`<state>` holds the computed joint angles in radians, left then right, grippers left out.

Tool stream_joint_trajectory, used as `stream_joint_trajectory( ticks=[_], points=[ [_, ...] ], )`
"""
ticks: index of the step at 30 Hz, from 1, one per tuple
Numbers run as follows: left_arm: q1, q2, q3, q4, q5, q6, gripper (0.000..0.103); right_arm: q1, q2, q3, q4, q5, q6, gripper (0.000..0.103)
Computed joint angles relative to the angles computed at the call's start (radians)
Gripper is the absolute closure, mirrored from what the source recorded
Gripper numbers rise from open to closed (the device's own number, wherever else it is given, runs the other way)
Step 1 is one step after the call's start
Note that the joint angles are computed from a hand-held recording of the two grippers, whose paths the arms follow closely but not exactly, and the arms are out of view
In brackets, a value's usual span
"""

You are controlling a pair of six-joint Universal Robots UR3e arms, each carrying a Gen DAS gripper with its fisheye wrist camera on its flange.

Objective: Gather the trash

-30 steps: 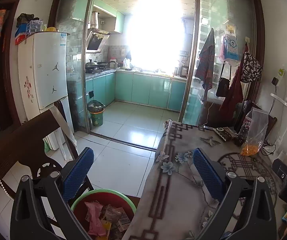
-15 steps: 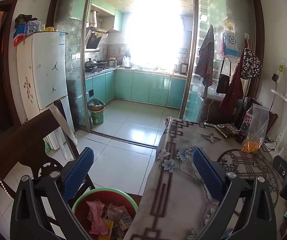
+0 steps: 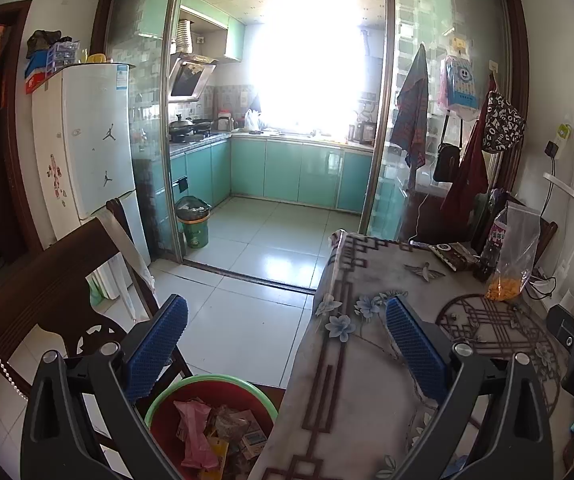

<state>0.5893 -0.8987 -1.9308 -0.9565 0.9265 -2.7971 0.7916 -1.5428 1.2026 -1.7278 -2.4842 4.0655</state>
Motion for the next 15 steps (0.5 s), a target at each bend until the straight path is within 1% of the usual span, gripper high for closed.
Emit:
stream_joint_trajectory(
  ticks=[4,11,15],
  points=[
    [-0.001,-0.001,-0.001,0.002,0.001,-0.001,0.008,-0.002,0.0,0.0,-0.003,0.002,-0.001,0.005],
    [-0.046,-0.027,0.0,0.041,0.039,-0.026,0.008,-0.001,0.001,-0.003,0.002,0.001,0.002,0.005],
    [-0.093,-0.047,-0.003,0.079,0.081,-0.041,0.008,-0.011,-0.009,0.023,-0.021,0.011,-0.008,0.005]
  ],
)
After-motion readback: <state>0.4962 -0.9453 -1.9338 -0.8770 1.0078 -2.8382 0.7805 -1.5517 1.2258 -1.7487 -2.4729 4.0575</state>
